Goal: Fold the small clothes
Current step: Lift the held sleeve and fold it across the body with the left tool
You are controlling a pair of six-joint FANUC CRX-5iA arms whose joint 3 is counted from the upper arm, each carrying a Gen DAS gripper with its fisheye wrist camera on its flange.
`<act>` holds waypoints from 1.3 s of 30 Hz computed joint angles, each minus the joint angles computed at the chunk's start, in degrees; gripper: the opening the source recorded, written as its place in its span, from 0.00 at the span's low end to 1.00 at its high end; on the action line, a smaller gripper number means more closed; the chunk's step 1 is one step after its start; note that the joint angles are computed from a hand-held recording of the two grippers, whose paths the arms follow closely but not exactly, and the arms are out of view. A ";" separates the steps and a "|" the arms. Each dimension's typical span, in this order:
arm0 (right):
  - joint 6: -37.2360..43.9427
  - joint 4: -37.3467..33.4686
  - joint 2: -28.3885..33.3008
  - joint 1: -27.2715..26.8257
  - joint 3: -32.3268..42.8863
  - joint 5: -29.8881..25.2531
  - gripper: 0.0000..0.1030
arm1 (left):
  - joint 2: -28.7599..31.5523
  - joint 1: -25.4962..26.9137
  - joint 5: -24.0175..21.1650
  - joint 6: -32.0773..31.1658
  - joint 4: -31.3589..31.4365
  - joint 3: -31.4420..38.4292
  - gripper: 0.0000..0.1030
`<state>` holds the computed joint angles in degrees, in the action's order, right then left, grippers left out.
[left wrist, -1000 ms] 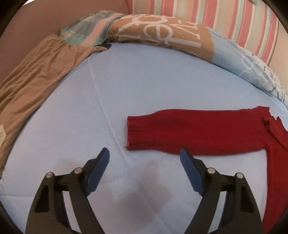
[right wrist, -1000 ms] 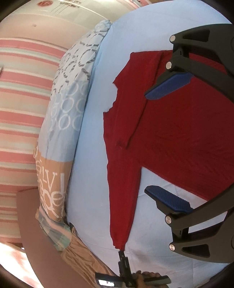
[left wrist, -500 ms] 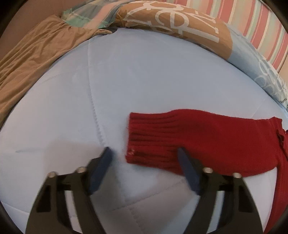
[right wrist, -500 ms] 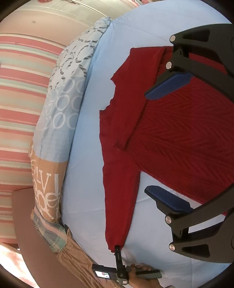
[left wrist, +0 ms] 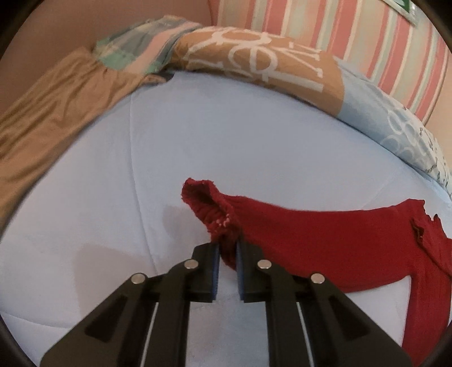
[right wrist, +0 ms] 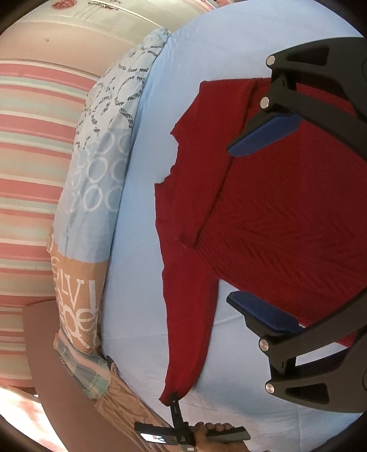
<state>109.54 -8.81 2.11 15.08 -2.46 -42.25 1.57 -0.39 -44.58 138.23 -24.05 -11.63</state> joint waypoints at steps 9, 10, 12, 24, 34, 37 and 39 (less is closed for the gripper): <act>2.93 -4.24 0.99 -4.67 4.20 -2.96 0.93 | 2.25 -6.86 -11.54 2.65 -5.43 10.41 0.09; 3.23 -4.46 1.22 -5.50 4.67 -3.08 0.93 | 2.91 -8.07 -13.01 2.74 -6.25 12.21 0.09; 2.93 -3.92 1.25 -6.59 4.58 -2.01 0.93 | 3.88 -10.12 -15.07 2.94 -7.33 14.87 0.09; 9.63 -12.50 6.92 -18.61 15.33 -10.70 0.93 | 20.96 -23.01 -27.20 -0.41 -10.99 43.04 0.09; 14.94 -17.32 13.25 -27.18 23.78 -15.00 0.93 | 39.34 -28.99 -34.50 -6.28 -10.45 69.60 0.09; 16.22 -18.81 15.24 -28.98 26.04 -16.07 0.93 | 45.74 -30.43 -37.88 -8.72 -10.65 79.32 0.09; 16.86 -19.67 16.70 -30.17 27.68 -16.90 0.93 | 52.14 -31.18 -41.38 -11.59 -10.24 89.66 0.09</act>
